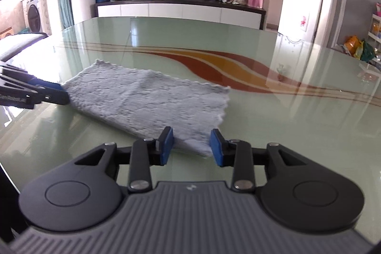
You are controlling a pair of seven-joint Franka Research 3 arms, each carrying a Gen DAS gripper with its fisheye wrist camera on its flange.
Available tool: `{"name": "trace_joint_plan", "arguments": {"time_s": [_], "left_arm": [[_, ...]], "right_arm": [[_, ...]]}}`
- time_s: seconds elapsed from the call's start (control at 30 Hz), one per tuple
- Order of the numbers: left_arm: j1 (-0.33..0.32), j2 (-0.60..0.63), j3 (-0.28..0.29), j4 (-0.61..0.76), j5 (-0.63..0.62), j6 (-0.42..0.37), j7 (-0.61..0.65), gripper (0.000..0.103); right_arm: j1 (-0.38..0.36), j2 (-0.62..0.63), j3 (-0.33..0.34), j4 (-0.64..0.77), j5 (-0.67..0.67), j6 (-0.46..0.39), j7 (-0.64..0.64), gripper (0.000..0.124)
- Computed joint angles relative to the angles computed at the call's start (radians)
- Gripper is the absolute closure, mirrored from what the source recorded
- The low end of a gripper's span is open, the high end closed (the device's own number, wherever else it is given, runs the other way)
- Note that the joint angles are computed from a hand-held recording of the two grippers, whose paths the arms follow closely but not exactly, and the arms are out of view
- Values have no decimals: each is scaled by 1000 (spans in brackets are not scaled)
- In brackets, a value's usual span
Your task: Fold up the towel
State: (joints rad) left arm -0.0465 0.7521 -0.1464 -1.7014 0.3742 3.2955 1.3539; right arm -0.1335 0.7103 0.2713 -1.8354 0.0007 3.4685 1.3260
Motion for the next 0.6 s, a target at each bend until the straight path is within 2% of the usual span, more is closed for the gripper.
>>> {"name": "trace_joint_plan", "arguments": {"time_s": [0.07, 0.2, 0.27, 0.37, 0.43, 0.57, 0.6], "left_arm": [[-30, -17, 43, -17, -23, -7, -27, 69], [-40, -50, 64, -43, -27, 12, -46, 70], [-49, -30, 59, 7, -28, 27, -46, 69], [-73, 18, 62, 93, -23, 9, -38, 67], [-82, 82, 37, 198, -8, -45, -12, 67], [-82, 148, 0, 290, -1, -131, 31, 67], [-78, 151, 0, 286, -5, -125, 34, 66]], "right_arm": [[-1, -3, -7, -4, 13, 17, 12, 90], [5, 7, -15, 34, 10, 8, 19, 89], [8, 24, -7, 71, -6, 0, 9, 89], [10, 73, 26, 149, -49, -19, -22, 88], [3, 112, 61, 207, -75, -51, -48, 88], [40, 137, 37, 261, -17, -137, -89, 85], [35, 135, 39, 250, -4, -126, -101, 83]]}}
